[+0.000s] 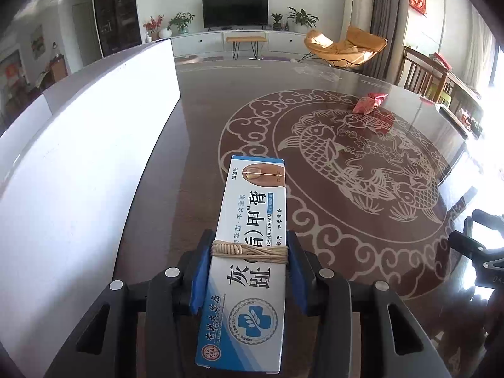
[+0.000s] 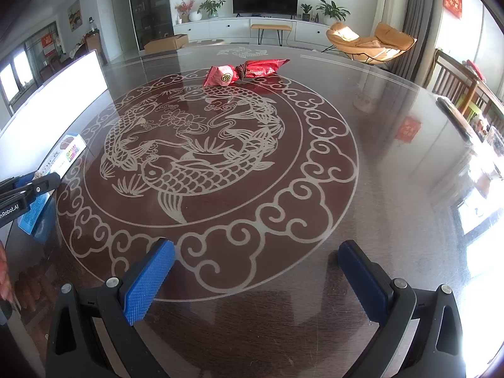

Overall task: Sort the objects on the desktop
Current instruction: 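Grasp the red wrapped snack with the right tool while the left tool holds the box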

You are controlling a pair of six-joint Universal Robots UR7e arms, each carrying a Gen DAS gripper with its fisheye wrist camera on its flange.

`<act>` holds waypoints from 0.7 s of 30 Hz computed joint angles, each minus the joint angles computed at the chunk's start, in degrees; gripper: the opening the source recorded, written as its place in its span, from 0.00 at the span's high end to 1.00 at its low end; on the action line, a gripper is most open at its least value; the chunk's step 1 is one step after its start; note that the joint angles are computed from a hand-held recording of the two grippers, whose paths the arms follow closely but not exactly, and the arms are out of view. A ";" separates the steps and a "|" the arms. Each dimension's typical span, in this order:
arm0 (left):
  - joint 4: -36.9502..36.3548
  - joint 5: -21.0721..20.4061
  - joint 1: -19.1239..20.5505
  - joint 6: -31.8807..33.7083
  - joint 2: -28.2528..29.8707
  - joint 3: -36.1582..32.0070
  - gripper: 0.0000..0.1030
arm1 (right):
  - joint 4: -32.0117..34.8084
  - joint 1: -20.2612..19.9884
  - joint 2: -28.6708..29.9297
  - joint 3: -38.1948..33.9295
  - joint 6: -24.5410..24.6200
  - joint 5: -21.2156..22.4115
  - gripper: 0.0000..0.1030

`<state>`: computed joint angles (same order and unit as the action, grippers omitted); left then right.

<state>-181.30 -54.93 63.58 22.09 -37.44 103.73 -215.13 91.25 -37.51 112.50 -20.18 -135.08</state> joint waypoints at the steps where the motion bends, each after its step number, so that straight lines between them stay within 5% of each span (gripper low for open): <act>1: 0.17 -0.21 0.12 -0.11 -0.05 -0.07 0.57 | 0.13 0.01 -0.04 -0.03 0.04 -0.01 0.00; 3: 0.64 -0.91 0.40 -0.51 -0.31 -0.16 0.57 | 2.09 -0.42 -0.54 -0.92 0.92 1.55 0.00; 8: 0.78 -0.73 0.34 -0.42 -0.19 -0.39 0.57 | 22.14 -3.43 -4.14 -12.44 11.26 13.45 0.00; 15: 0.79 -0.73 0.36 -0.41 -0.14 -0.41 0.57 | 39.25 -3.16 7.08 -39.77 19.10 8.37 0.13; 16: 0.71 -0.72 0.32 -0.44 -0.11 -0.38 0.57 | 38.61 -2.44 8.94 -42.18 17.27 5.57 0.17; 18: 0.64 -0.69 0.29 -0.45 -0.01 -0.40 0.57 | 38.15 -1.77 10.92 -44.67 13.91 3.27 0.54; 20: 0.64 -0.69 0.28 -0.49 0.08 -0.47 0.57 | 36.11 -1.55 10.81 -43.01 10.76 4.78 0.73; 21: 0.66 -0.67 0.26 -0.50 0.14 -0.53 0.57 | 35.06 -1.35 10.60 -41.66 8.73 5.12 0.73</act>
